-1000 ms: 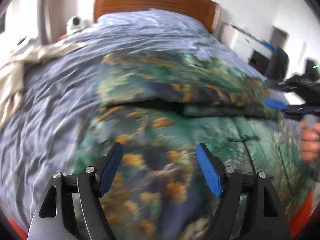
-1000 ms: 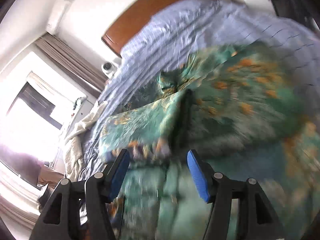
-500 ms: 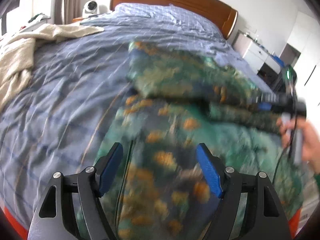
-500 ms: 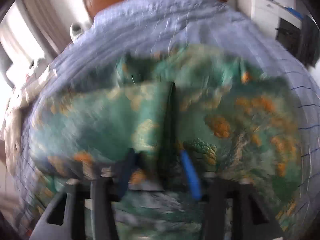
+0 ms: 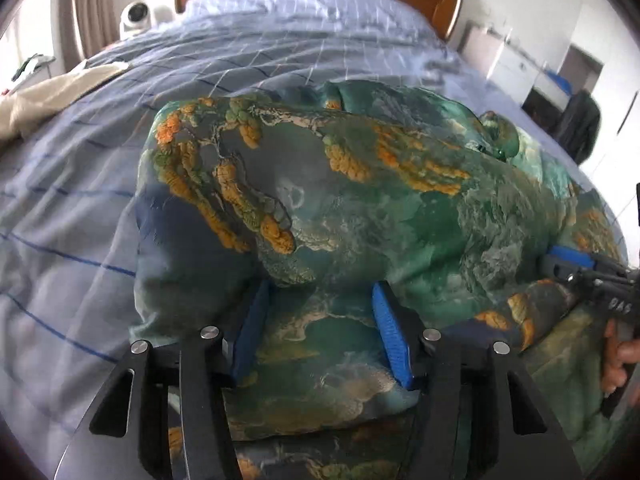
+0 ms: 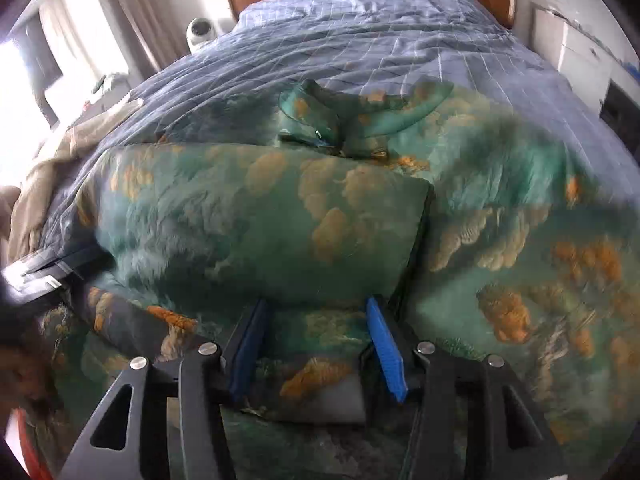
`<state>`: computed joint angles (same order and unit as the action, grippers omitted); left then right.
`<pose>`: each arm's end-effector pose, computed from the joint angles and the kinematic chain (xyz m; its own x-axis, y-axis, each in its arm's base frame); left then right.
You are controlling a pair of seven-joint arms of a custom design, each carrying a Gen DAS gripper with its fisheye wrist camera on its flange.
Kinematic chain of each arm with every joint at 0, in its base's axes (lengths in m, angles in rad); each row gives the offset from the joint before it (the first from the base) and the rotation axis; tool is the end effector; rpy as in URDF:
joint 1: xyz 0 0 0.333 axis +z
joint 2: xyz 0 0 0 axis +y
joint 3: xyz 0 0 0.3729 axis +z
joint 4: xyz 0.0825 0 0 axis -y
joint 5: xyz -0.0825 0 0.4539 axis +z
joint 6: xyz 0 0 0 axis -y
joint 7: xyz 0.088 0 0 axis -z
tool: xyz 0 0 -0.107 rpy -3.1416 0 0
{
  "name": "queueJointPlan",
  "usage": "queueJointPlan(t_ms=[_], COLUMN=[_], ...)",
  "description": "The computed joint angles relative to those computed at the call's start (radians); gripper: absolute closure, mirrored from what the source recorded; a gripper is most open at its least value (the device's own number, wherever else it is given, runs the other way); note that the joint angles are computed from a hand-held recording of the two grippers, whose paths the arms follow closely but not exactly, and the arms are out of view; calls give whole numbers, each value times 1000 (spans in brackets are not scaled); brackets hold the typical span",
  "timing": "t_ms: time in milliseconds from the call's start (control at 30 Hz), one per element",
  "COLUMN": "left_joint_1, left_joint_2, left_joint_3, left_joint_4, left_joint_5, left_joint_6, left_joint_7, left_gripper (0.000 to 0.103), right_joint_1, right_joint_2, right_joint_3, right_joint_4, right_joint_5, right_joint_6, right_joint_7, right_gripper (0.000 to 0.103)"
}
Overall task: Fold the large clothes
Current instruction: 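Grasp the jacket hem with the left tool and fold it toward the collar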
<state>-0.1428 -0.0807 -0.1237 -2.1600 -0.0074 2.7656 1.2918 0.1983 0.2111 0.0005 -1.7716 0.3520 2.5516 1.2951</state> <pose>0.6024 -0.1659 0.5350 -0.0438 -0.9843 0.1710 -0.7895 -0.0708 -0.6097 0.7256 0.1414 0.5307 0.2829 -0.9439 -0.1702 -0.8163 -0.1438 -0.5594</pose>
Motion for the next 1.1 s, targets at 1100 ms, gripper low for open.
queueJointPlan(t_ms=[1100], left_joint_1=[118], left_joint_2=[187], left_joint_3=[-75], left_joint_4=[255], left_joint_5=[44], left_joint_6=[-98], left_joint_7=[-45], left_gripper=[19], right_joint_1=[-44], right_joint_2=[-44], right_joint_3=[34], right_joint_4=[-126], right_joint_5=[335], right_joint_6=[164], right_joint_7=[-284], right_gripper=[50])
